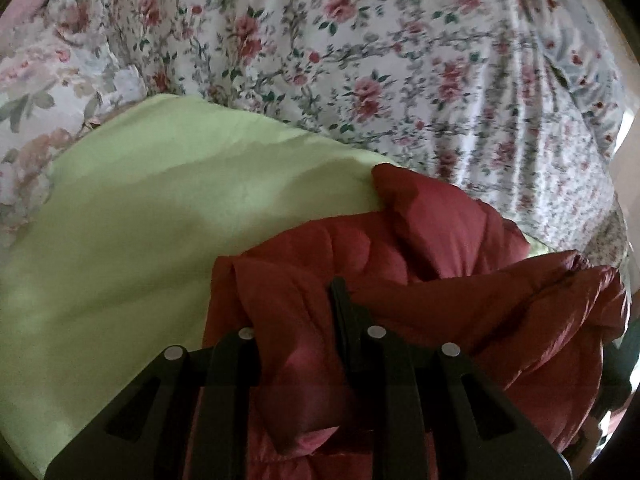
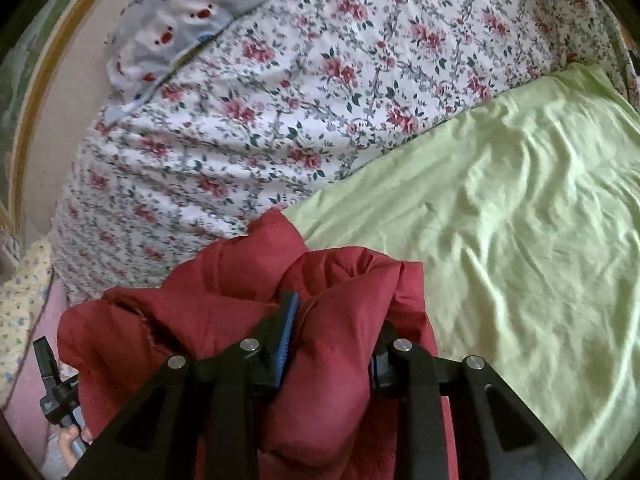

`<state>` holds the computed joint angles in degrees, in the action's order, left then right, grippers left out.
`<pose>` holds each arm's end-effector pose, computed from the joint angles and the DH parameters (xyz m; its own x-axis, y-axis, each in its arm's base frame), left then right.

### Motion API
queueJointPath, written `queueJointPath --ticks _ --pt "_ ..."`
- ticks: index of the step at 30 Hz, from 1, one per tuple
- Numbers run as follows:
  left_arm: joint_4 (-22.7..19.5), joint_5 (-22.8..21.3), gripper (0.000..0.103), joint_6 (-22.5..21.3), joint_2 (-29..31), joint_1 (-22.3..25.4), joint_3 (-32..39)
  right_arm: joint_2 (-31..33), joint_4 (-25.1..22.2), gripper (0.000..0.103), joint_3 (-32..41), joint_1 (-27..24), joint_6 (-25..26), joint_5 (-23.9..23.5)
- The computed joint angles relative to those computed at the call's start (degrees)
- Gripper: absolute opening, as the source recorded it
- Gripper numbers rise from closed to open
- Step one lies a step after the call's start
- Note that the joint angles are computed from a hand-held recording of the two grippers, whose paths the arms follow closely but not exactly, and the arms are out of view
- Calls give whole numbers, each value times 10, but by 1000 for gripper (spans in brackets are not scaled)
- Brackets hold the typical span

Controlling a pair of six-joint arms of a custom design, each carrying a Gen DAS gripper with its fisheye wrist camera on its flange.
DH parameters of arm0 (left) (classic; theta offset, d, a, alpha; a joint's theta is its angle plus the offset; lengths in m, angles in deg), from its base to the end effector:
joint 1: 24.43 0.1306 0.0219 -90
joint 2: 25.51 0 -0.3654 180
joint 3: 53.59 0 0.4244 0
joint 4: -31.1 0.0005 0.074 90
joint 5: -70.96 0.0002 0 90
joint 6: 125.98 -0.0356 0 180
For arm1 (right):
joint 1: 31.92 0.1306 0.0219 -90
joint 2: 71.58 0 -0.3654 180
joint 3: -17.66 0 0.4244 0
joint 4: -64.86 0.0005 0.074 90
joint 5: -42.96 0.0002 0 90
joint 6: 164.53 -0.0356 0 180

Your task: Fold large clothes

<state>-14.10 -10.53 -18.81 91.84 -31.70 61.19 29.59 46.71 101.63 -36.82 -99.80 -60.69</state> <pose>0.6807 -0.0927 0.3551 -0.7678 -0.1964 -0.6098 -0.0030 0.9530 -0.3031 0.5851 -0.0422 0.3006 -0.5677 0.4650 -0.6793 0.1477 0.8693 0.4717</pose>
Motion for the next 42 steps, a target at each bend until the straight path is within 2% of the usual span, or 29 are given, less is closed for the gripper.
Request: queueJointPath --ticks 7,10,12,14,17,20,23,27,28,29,31,32,34,35,36,37,39,42 --pt "1 12 22 1 53 4 54 73 -8 29 65 2 -11 15" --pt "-3 30 24 13 54 10 59 96 -20 29 91 7 -6 36" --pt "5 35 28 17 36 13 39 106 -26 29 103 10 1 47" --pt "28 30 42 20 -6 16 -9 113 -30 29 112 12 4 50" --pt "77 14 55 26 -80 17 -88 117 -29 29 115 13 7 55" --pt "99 37 55 15 -131 13 -139 120 -28 31 118 13 2 57" --pt "91 59 55 -20 -156 -8 -164 123 -30 32 122 15 2 65" --pt "70 122 55 -43 -159 -34 -179 125 -40 33 128 18 9 73" --pt "66 116 55 -48 -156 -43 -179 124 -40 33 127 18 8 71" --pt "61 83 55 -60 -148 -56 -177 121 -42 34 126 16 6 66" --pt "48 33 55 -75 -123 -68 -163 112 -51 40 124 14 5 53" --pt "44 25 55 -77 -113 -69 -156 105 -52 43 119 13 5 48" --pt "42 18 54 -73 -89 -66 -141 71 -38 57 91 14 6 47" --pt "49 12 53 -72 -82 -66 -137 46 -20 60 66 16 9 54" --pt "50 4 53 -71 -80 -67 -135 18 1 68 40 20 16 60" --pt "51 -4 53 -71 -78 -70 -132 -6 20 72 16 25 26 65" --pt "52 -27 53 -76 -68 -75 -121 -47 41 74 -23 42 67 68" --pt "46 -55 53 -83 -58 -83 -109 -43 -16 74 -15 73 153 66"
